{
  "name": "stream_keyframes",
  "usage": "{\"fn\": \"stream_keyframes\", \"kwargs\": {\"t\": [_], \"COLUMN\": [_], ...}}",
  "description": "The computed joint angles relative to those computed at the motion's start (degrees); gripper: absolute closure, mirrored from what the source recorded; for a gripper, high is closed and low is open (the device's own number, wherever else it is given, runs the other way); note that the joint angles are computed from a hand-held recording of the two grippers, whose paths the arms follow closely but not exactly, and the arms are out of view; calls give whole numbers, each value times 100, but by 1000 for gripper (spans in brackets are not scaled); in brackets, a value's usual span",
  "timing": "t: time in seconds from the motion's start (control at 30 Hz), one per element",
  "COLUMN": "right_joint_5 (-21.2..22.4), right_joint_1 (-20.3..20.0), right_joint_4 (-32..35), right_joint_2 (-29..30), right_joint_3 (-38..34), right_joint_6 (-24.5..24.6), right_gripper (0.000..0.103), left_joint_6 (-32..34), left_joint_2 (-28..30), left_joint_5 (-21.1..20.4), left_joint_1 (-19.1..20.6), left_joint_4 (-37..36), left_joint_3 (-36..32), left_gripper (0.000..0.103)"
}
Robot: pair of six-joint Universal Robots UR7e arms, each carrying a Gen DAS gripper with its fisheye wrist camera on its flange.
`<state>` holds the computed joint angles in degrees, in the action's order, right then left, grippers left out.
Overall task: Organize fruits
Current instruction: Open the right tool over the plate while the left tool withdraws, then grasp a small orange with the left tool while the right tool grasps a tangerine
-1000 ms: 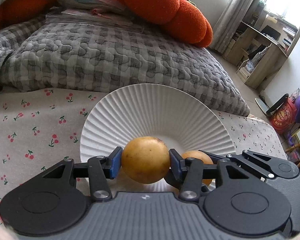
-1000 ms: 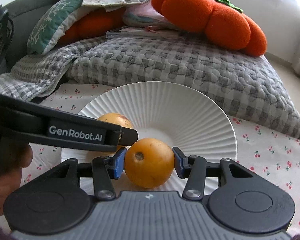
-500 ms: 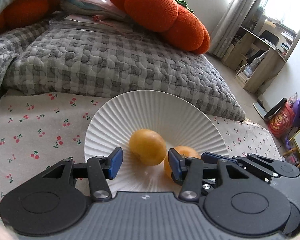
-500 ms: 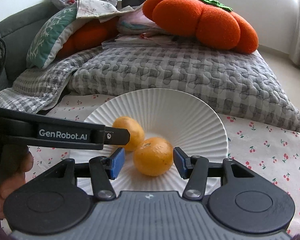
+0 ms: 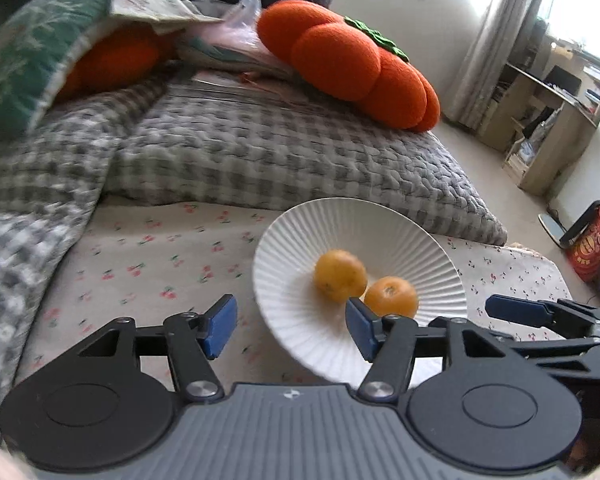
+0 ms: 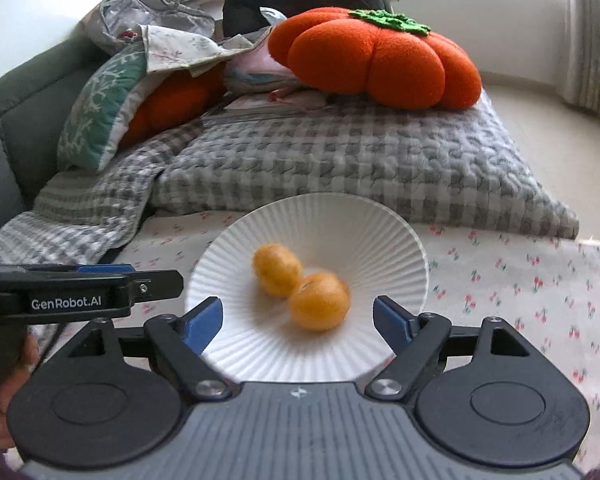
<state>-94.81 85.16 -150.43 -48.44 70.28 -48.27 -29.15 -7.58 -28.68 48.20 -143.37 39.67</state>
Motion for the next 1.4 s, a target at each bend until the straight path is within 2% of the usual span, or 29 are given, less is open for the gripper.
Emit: {"fn": "stream_keyframes", "kwargs": {"t": [0.17, 0.23, 0.33, 0.53, 0.63, 0.73, 0.83, 0.9, 1.0, 1.13, 1.23, 1.4], "right_joint_5": [14, 39, 12, 34, -18, -48, -260, -411, -511, -503, -554, -571], "right_joint_1": [57, 68, 84, 50, 32, -13, -25, -32, -76, -149, -149, -159], "right_joint_4": [-171, -334, -589, -825, -1011, -917, -929, -1037, -1154, -1231, -1293, -1347], "right_joint_2": [-457, -646, -938, -1418, -1551, -1637, -1594, -1508, -1435, -1365, -1271, -1136], "right_joint_3": [646, 954, 1450, 2204, 2440, 2554, 2579, 2554, 2541, 2528, 2482, 2367], "right_joint_6": [152, 91, -4, -96, -139, -126, -240, -296, -325, -440, -499, -481], "right_gripper": [26, 26, 25, 22, 21, 21, 21, 21, 21, 23, 25, 28], "left_joint_6": [-575, -704, -1126, -1709, -1658, -1286, -965, -949, -1589, -2305, -2819, -2837], "left_joint_2": [-671, -880, -1104, -1490, -1476, -1382, -1329, -1360, -1550, -1820, -1846, -1645], "left_joint_5": [114, 354, 687, 600, 597, 428, 285, 329, 479, 329, 493, 318], "left_joint_1": [-194, -306, -442, -585, -671, -730, -728, -697, -613, -464, -391, -230], "left_joint_4": [-292, -391, -118, -18, -15, -301, -526, -569, -340, -430, 123, 661], "left_joint_3": [1215, 1667, 2179, 3041, 3174, 3232, 3273, 3320, 3512, 3814, 3744, 3361], "left_gripper": [50, 47, 46, 46, 46, 46, 46, 45, 44, 44, 44, 44]}}
